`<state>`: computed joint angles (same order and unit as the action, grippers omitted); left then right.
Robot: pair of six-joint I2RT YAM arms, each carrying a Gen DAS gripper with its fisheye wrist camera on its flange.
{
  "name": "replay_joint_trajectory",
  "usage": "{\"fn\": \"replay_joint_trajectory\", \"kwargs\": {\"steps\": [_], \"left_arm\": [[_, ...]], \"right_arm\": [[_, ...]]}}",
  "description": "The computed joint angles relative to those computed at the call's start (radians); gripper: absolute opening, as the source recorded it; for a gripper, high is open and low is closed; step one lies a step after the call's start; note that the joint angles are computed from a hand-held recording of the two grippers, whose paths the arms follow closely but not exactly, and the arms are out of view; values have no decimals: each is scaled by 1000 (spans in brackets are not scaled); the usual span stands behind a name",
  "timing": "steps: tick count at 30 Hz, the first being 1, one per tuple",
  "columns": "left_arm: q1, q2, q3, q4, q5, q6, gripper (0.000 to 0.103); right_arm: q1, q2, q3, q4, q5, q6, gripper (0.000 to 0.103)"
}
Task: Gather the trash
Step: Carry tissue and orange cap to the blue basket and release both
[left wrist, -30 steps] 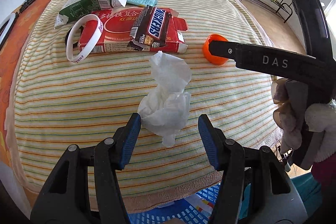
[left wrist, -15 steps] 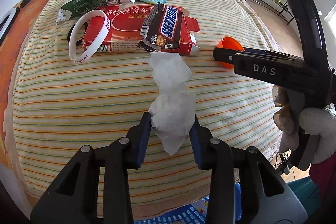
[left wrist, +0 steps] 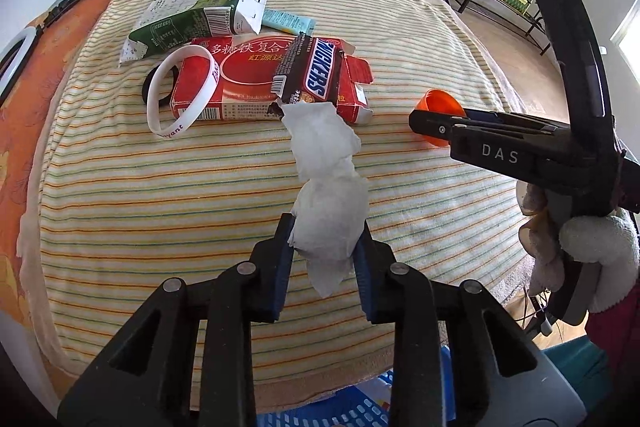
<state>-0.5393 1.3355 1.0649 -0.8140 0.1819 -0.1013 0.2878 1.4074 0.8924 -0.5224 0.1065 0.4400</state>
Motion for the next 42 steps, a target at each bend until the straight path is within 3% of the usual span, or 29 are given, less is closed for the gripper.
{"fn": "replay_joint_trajectory", "kwargs": {"steps": [11,20,42], "left_arm": [[26,-86,-5,-45,17,-3,28],[50,-182,-32,-98,35,14,28],[116,-509,-173,-322,84,114,28]], "right_arm": [[111,-135,14,-89,76,30,50],[297,-241,-3,-178,168,124,50],[832,-401,-84,-369,369,576,50]]}}
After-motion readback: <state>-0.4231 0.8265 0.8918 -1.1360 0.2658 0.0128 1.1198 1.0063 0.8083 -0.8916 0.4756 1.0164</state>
